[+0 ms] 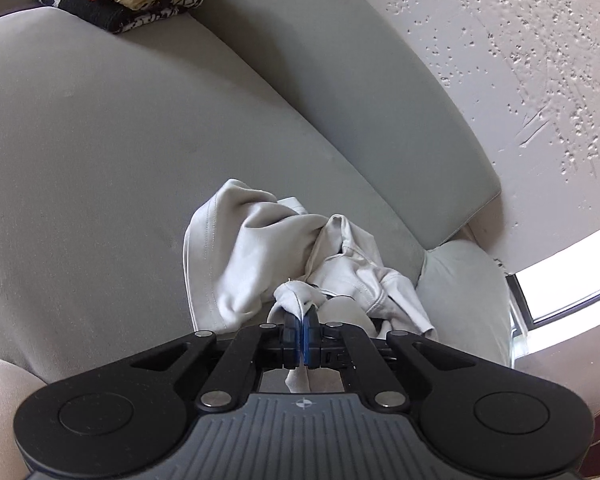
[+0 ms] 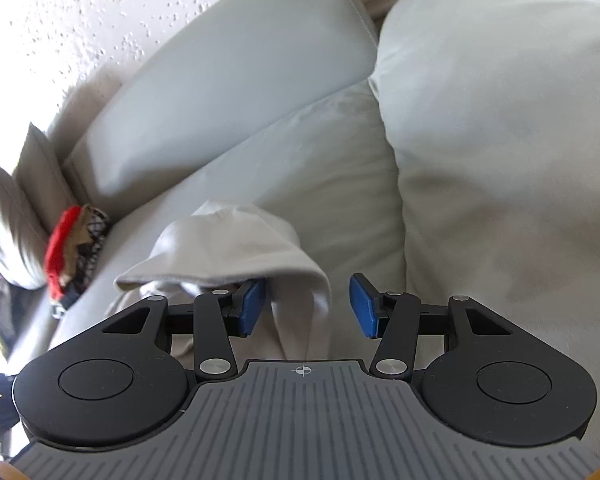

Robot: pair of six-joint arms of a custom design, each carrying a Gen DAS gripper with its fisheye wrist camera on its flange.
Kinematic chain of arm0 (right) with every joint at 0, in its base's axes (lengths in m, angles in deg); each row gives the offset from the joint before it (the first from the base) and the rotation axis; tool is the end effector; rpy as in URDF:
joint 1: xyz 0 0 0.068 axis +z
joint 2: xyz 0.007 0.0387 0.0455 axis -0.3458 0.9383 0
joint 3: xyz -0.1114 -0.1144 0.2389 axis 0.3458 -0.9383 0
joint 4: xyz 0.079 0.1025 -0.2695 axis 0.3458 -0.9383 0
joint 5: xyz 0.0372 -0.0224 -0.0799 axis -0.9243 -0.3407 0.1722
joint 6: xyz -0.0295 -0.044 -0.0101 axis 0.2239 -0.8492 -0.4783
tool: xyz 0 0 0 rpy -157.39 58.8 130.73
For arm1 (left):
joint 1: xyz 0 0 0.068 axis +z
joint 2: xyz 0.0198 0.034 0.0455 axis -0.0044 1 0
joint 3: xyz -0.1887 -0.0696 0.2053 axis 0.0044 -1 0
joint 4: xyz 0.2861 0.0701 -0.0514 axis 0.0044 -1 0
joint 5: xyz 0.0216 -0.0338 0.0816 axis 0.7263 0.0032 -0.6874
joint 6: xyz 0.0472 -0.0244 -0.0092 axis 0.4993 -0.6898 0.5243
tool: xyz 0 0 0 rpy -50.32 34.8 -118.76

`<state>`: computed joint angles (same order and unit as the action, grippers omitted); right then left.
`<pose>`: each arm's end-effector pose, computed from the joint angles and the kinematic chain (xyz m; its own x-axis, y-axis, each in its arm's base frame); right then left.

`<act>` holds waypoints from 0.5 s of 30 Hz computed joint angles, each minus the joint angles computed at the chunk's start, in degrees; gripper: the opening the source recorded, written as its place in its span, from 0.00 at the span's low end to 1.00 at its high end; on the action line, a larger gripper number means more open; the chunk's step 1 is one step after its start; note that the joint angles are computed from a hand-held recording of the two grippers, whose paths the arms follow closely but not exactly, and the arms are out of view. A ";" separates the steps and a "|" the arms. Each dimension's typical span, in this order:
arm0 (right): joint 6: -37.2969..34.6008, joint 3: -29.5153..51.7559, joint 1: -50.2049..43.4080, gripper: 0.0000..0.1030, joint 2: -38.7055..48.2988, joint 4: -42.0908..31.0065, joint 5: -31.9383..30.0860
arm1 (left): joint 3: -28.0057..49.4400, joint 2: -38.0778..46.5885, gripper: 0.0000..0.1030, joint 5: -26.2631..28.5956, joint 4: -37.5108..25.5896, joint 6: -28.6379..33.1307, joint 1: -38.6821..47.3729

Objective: Fold clothes
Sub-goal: 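Close the right gripper on the T-shirt while the left gripper holds it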

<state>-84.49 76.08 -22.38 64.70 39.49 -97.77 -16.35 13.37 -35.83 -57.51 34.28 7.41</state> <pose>0.4026 0.0063 0.0259 -0.7765 0.0810 -0.6248 -0.3129 0.8112 0.4940 0.1886 0.0205 0.0991 -0.3953 -0.8165 -0.4208 -0.5113 0.5762 -0.6377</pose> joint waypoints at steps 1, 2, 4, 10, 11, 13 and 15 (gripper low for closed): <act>0.87 -0.50 0.13 0.52 -0.04 1.69 0.47 | 0.31 1.12 0.00 -0.18 0.51 0.16 -0.21; 0.87 -0.57 0.32 0.52 -0.02 2.41 0.88 | 0.53 1.70 0.00 -0.46 0.62 0.59 -0.35; -0.47 -0.02 0.80 0.52 0.09 2.35 1.57 | 1.01 2.86 0.00 -1.14 0.81 1.42 -0.65; -3.43 -0.45 2.43 0.01 -2.34 2.48 4.69 | 2.51 6.09 0.00 -2.27 1.17 3.34 -0.64; -3.54 -0.67 2.71 0.01 -3.05 2.32 5.31 | 2.77 6.63 0.00 -2.53 1.21 3.66 -0.70; 1.51 1.10 2.03 0.01 -4.57 -2.03 4.21 | 3.43 8.16 0.00 -2.63 1.62 3.88 -0.46; 9.10 4.48 0.12 0.01 -7.35 -7.83 2.05 | 5.18 8.04 0.00 -1.01 -0.45 4.81 1.49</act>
